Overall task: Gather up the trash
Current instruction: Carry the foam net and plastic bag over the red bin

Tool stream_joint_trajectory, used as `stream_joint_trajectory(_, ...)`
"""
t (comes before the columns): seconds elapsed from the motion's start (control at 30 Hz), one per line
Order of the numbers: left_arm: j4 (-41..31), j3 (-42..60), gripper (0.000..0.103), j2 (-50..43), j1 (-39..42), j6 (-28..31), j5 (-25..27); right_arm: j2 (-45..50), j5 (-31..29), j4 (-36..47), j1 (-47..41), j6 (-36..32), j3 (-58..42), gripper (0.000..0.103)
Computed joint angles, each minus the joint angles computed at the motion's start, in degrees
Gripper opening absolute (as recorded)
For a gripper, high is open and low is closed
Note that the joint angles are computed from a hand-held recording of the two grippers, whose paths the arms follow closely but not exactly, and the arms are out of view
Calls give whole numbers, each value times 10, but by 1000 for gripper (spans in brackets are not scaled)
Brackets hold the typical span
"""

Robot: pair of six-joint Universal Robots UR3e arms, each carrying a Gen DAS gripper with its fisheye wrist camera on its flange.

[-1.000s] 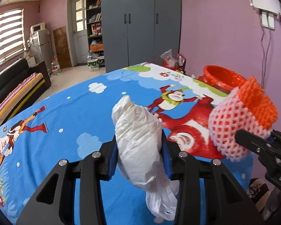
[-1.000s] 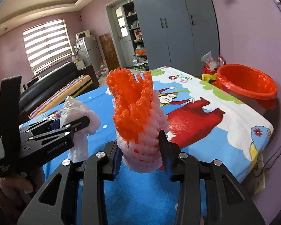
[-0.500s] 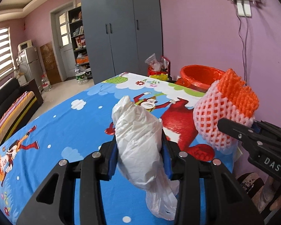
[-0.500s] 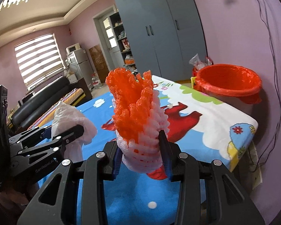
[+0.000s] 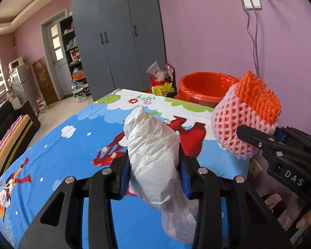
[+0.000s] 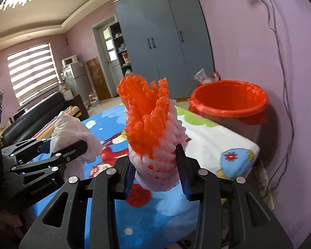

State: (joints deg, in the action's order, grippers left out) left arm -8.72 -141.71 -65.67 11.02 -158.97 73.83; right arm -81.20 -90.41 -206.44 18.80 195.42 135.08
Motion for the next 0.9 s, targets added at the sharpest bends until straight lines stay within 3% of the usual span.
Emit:
stream_joint_trajectory(0.4, 64, 130, 39, -185, -145, -48, 73, -31, 58, -28, -128, -27, 64, 37)
stream_joint_trajectory(0.7, 64, 263, 39, -313, -201, -69, 87, -51, 109, -9, -236, -76, 63, 37)
stream_joint_trajectory(0.9, 39, 347, 39, -384, -212, -68, 78, -16, 128, -7, -279, -94, 36, 37)
